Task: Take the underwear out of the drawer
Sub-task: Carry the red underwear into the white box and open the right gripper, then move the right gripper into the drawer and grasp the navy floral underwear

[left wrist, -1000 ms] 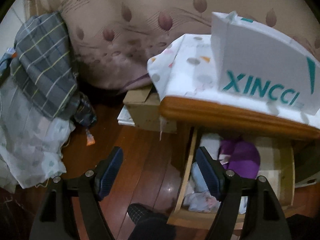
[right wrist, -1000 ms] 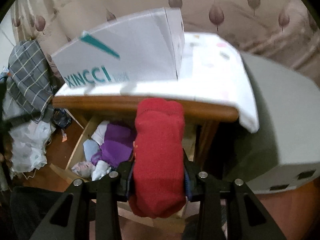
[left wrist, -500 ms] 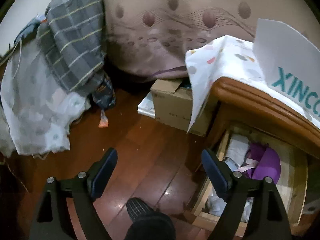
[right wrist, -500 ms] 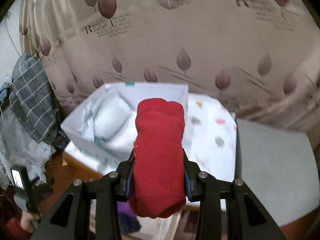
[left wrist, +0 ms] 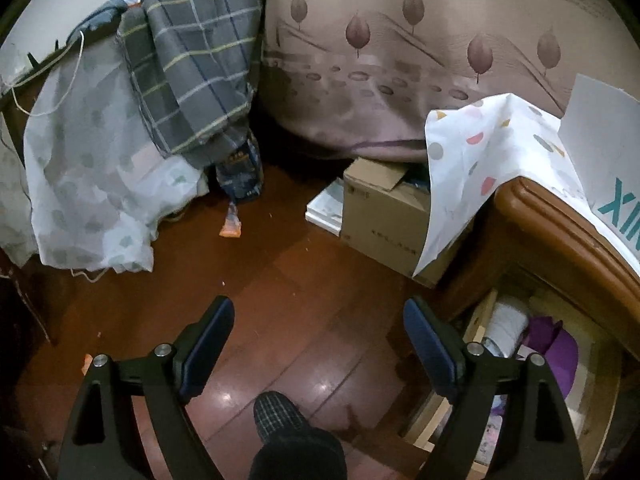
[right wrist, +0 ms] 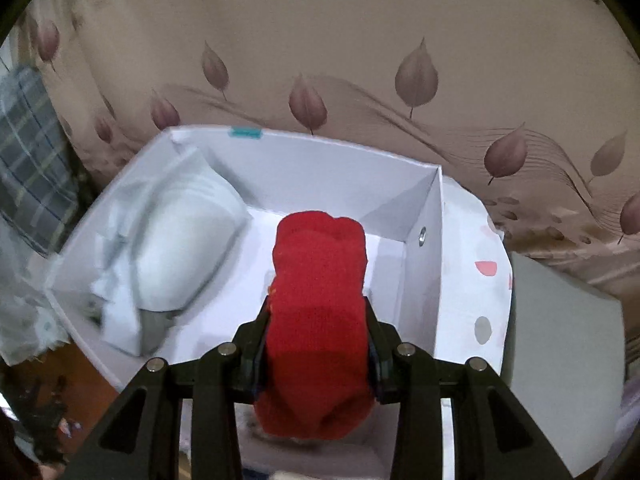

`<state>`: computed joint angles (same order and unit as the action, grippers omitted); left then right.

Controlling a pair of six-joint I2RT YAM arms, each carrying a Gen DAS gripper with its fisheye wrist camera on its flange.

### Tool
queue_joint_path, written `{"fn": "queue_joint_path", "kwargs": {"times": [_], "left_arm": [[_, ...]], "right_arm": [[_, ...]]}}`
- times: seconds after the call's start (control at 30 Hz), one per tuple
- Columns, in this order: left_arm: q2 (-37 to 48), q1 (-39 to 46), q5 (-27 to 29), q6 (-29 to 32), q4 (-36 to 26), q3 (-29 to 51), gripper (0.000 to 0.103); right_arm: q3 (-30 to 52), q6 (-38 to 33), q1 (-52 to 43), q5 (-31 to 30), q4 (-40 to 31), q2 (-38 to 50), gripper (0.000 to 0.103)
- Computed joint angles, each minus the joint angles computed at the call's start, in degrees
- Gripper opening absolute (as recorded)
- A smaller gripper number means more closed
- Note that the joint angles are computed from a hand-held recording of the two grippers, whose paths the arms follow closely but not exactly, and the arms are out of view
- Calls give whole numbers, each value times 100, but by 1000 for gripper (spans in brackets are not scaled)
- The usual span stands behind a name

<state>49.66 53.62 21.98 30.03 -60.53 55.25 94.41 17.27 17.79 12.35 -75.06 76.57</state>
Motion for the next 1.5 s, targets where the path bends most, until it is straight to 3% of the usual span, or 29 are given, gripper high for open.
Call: {"fn": "queue_joint_path", "kwargs": {"times": [0.3,0.37,0.63,0.77,0.9,1.0,1.2,1.37,1.5], "left_arm": [[-209,-313,-168,12,73,-161,84],[-195,-337,-196,-3,57,-150,84],[-128,-318,-183,2,4,-112,84],[-114,-298,-148,40,-3,-103,84],[-136,-303,-140,32,17,-112,84],[-137,-316,-177,15,3,-113,84],[-43,-226,-124,-16,-69,-68,85],[12,-141,-38,15,-90,-48,85],[-9,-203,-51,49,-105,-60,85]], "right_arm": [[-147,-30,-107,228,168,389,40],[-132,79,-73,318,176,378,49],[251,413,316,420,-218,-496,54],[281,720,1330,82,-929,-1150,54],[-589,1710,3173,134,-1231,-1603,54],[-1877,2254,4131,-161,-787,-1734,54],[-3957,2012,4013,-1111,729,-1276,54],[-4755,1476,3290,-1670,1712,-661,54],[-4934,1164,3033,-1901,2250,9,54]]}}
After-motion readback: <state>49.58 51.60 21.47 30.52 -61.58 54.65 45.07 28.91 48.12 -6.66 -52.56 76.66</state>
